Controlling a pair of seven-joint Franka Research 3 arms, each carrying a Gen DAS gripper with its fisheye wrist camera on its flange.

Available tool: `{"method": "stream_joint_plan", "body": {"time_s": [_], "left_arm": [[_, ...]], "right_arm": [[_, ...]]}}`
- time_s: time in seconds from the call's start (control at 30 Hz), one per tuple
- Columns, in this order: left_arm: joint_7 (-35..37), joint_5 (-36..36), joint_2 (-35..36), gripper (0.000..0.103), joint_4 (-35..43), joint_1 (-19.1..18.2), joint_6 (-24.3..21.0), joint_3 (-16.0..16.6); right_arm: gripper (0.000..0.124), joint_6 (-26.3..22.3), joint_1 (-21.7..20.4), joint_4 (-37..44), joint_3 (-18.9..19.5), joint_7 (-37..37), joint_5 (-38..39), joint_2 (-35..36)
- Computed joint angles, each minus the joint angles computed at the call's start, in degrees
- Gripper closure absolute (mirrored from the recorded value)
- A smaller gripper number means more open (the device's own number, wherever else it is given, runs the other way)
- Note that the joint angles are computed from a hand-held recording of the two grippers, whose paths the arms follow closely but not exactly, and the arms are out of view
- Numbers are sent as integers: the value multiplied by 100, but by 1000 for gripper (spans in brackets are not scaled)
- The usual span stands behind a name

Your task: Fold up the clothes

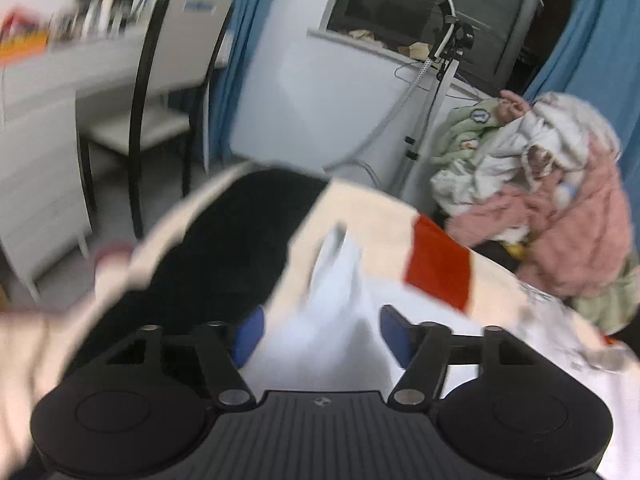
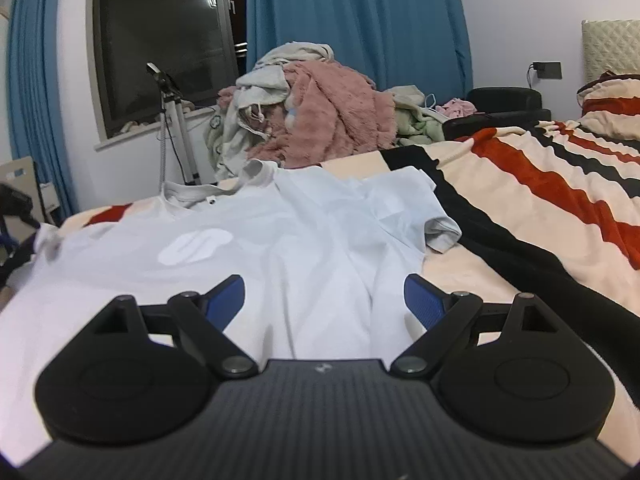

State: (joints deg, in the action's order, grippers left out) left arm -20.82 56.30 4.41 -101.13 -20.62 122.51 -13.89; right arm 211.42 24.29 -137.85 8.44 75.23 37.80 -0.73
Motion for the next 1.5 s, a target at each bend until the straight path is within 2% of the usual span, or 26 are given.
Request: {"method": "stream_joint_plan", "body": {"time_s": [0.13,0.23,0.3,0.37,0.4,0.43,0.5,0.57,0.67,0.7,0.77,0.8,0.83,0.9,0.97,1.0,1.03,1.2,1.3,1.4,1.5], "left_arm": [[-1633,8,-846,28,-1401,5,875,-181],[-2598,175,-1062,32,-1932,143,1373,-308],[-2923,498,-990,33,-1910,222,1210,-413],[-2686,491,-758,42,-1646,246,915,-413],[-2550,481,-634,57,-1501,241,761,-395],[-2290,311,-515,76,-1340,215,567,-373],[-1624,99,-230,98,-879,174,230,-293],[-1210,-50,-106,101,-563,115,-164,-212],[-691,-196,141,101,-76,-9,-968,-134],[-457,-229,218,101,27,-37,-1047,-109],[-157,-222,262,97,31,-75,-866,-61],[-43,-234,251,89,28,-126,-930,-67],[5,-262,174,74,-37,-170,-931,-79],[79,-324,1,57,-180,-234,-907,-127],[171,-551,-218,49,-295,-329,-1008,-249],[174,-695,-388,39,-429,-398,-1033,-340],[170,-845,-558,36,-562,-470,-1056,-439],[98,-1755,-1047,35,-742,-960,-1462,-1029],[-239,-2201,-1143,35,-702,-1325,-1633,-1364],[-289,-2459,-1010,37,-515,-1601,-1617,-1519],[-193,-2607,-731,37,-180,-1885,-1705,-1631]], "right_arm": [[36,-143,-33,-217,-61,440,-358,-252],[36,-159,-67,-446,-119,867,-797,-469],[36,-158,-92,-579,-151,1054,-1050,-583],[36,-174,-120,-663,-153,1134,-1219,-664],[36,-167,-140,-680,-130,1122,-1234,-679],[36,-155,-159,-673,-101,1093,-1221,-672],[36,-137,-182,-644,-70,1053,-1217,-642],[36,-131,-195,-608,-81,1063,-1270,-580],[36,-171,-227,-523,-105,1062,-1315,-475],[36,-180,-240,-491,-122,1088,-1330,-437],[36,-265,-256,-460,-211,1302,-1558,-391],[36,-309,-270,-444,-218,1338,-1591,-369],[36,-353,-283,-426,-206,1324,-1579,-351],[36,-436,-295,-416,-206,1340,-1634,-343],[36,-414,-302,-455,-244,1448,-1802,-382],[36,-385,-306,-481,-247,1466,-1858,-410],[36,-352,-309,-509,-246,1469,-1903,-440],[36,-231,-314,-689,-217,1397,-2002,-658],[36,-189,-331,-836,-118,1151,-1815,-871],[36,-198,-370,-967,35,837,-1495,-1115],[36,-448,-449,-1082,272,554,-893,-1499]]}}
